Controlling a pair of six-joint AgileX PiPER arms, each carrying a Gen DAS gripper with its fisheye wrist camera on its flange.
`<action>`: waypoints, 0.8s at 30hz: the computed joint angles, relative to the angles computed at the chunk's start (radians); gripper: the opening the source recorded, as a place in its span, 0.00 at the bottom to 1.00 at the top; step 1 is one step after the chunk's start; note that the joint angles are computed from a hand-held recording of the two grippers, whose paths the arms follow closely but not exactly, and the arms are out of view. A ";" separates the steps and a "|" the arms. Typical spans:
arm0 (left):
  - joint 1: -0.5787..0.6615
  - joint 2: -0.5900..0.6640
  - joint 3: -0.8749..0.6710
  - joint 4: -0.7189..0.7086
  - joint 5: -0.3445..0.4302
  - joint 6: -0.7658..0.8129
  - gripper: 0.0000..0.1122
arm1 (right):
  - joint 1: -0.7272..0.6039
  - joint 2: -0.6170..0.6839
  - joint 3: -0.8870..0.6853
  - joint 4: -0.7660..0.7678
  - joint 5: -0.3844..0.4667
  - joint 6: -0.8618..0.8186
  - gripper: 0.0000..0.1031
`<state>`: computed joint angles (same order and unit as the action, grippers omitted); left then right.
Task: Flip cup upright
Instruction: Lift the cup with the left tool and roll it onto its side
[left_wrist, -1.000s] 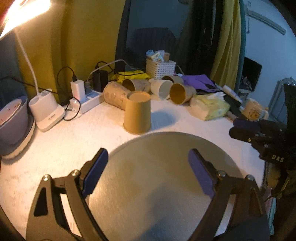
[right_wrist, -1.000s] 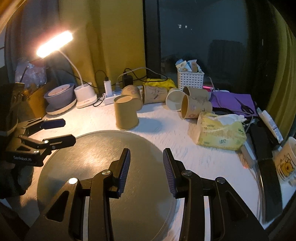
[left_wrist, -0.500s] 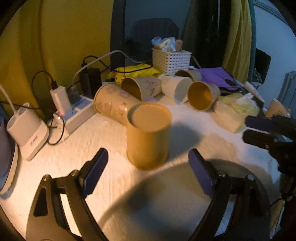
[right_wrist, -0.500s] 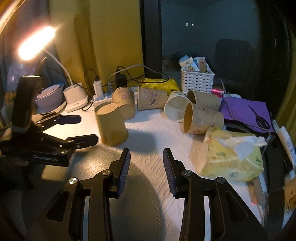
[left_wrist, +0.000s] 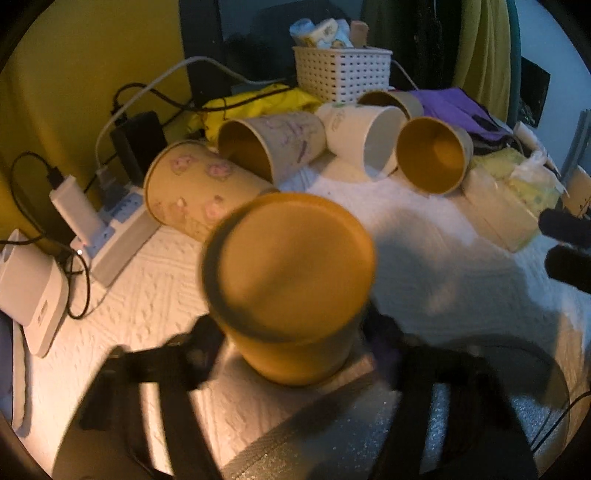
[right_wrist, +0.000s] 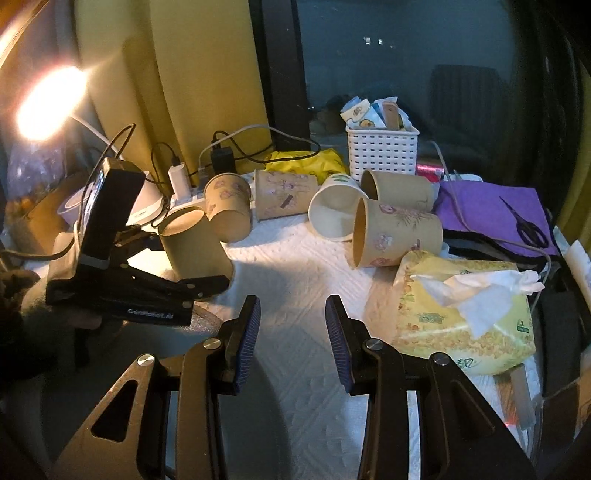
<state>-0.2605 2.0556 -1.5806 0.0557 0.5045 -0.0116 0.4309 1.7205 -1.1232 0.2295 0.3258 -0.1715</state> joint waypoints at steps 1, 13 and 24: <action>-0.002 -0.004 0.005 0.006 -0.006 0.000 0.57 | 0.000 -0.003 0.003 0.001 -0.002 0.001 0.38; -0.051 -0.273 0.264 0.195 -0.050 -0.130 0.56 | 0.069 -0.144 0.084 -0.220 0.009 0.263 0.38; -0.198 -0.650 0.669 0.588 -0.016 -0.459 0.56 | 0.280 -0.377 0.231 -0.536 0.099 0.726 0.38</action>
<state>-0.4581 1.4057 -0.9117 0.6436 0.4883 -0.4711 0.7106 1.3433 -0.8919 -0.3069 0.4244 0.5543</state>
